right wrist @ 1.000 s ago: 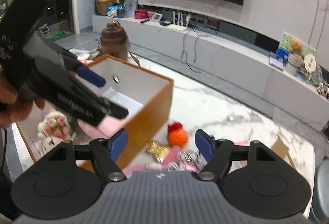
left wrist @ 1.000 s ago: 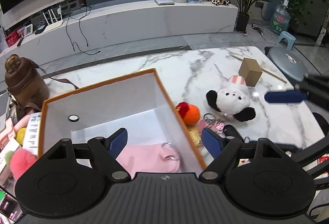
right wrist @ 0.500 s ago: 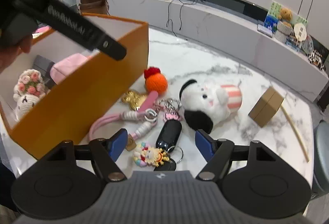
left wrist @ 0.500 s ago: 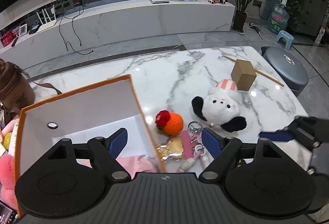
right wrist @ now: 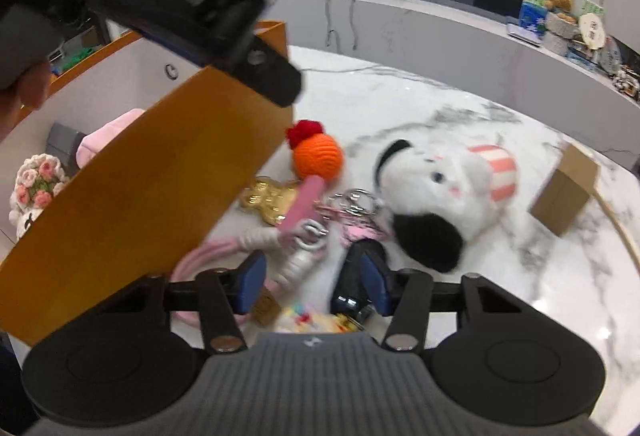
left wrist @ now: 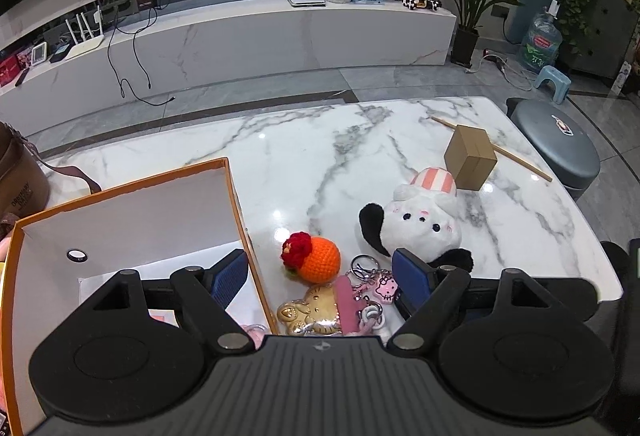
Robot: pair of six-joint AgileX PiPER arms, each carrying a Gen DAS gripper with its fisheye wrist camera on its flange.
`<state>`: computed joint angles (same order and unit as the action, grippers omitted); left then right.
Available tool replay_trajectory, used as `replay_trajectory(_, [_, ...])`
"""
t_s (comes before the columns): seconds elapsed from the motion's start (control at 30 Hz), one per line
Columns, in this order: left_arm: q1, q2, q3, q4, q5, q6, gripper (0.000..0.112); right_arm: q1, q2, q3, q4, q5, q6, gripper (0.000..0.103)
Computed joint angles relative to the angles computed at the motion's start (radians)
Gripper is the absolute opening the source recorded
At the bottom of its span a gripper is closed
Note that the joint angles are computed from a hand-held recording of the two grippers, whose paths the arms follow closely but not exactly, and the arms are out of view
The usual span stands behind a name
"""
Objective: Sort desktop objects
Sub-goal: 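Grasp the pink lanyard keychain with smiley tag using the right gripper, then grasp the colourful cartoon figure keychain with the left gripper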
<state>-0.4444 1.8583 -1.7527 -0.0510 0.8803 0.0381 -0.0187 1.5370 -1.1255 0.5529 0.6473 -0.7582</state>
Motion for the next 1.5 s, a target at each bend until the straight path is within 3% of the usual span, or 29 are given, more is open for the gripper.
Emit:
replay_trajectory(0.17, [0.011,0.023,-0.03,-0.014,0.013,-0.008,0.094,0.088,0.07,-0.045,-0.149,-0.012,0.142,0.046])
replay_trajectory(0.27, [0.011,0.028,-0.042,-0.012,0.013,-0.027,0.094,0.127,0.074,-0.033,-0.235,-0.04,0.203,0.034])
replay_trajectory(0.3, [0.01,0.028,-0.043,-0.01,0.012,-0.03,0.094,0.129,0.076,-0.044,-0.249,-0.028,0.226,0.022])
replay_trajectory(0.5, [0.011,-0.001,-0.016,-0.031,-0.012,-0.013,0.094,0.072,0.044,-0.055,-0.12,0.031,0.135,0.016])
replay_trajectory(0.8, [-0.024,-0.046,0.031,-0.019,-0.038,-0.023,0.094,-0.039,-0.121,-0.042,-0.059,0.098,0.104,0.015])
replay_trajectory(1.03, [-0.072,-0.079,0.065,-0.052,-0.044,0.009,0.094,-0.276,-0.257,-0.059,0.062,0.232,-0.008,0.015])
replay_trajectory(1.37, [-0.236,-0.029,0.103,0.139,-0.04,-0.093,0.094,-0.531,-0.236,-0.029,0.08,0.281,-0.13,0.015])
replay_trajectory(1.5, [-0.258,-0.032,0.161,0.134,-0.065,-0.028,0.094,-0.573,-0.227,-0.002,0.084,0.285,-0.175,0.015])
